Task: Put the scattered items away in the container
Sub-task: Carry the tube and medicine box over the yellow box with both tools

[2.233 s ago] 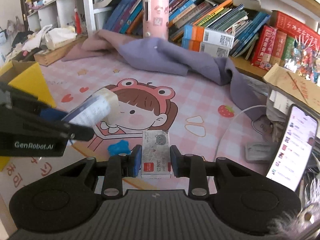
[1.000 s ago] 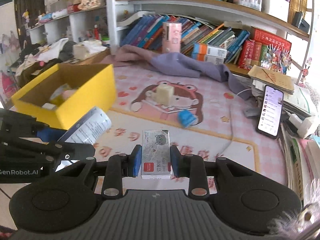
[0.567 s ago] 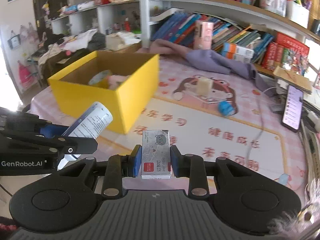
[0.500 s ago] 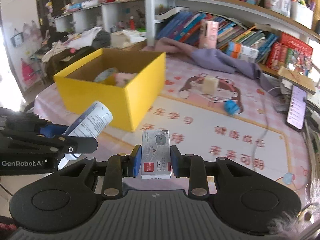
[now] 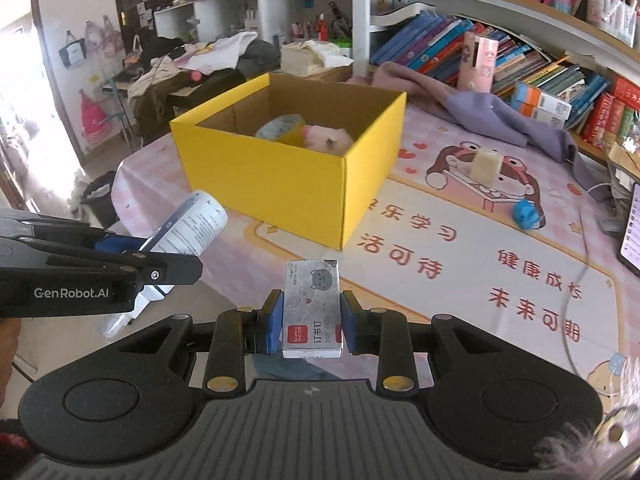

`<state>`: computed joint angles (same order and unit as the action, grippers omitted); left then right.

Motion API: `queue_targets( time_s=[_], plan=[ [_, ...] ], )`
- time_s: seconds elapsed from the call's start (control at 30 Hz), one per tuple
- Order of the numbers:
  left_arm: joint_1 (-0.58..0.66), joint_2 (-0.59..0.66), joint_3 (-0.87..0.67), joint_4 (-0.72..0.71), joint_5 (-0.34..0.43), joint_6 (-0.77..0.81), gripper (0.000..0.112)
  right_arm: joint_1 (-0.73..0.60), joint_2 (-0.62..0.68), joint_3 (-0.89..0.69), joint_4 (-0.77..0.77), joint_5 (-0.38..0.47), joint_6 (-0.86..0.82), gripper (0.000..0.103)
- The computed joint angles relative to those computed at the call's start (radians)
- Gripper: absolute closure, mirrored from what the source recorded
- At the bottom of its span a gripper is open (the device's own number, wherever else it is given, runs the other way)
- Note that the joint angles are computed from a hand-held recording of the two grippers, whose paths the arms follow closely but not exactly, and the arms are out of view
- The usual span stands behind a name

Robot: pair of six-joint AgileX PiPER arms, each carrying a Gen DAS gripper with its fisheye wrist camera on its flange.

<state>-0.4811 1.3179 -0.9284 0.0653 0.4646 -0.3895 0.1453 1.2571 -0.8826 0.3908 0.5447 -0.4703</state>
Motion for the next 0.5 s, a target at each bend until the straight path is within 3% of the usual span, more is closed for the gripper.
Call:
queue_targets(
  time_s=[0.5],
  plan=[
    [0.146, -0.038, 0.037, -0.161, 0.028, 0.196, 0.082, 0.129, 0.084, -0.075, -0.058, -0.01, 0.093, 0.075]
  ],
)
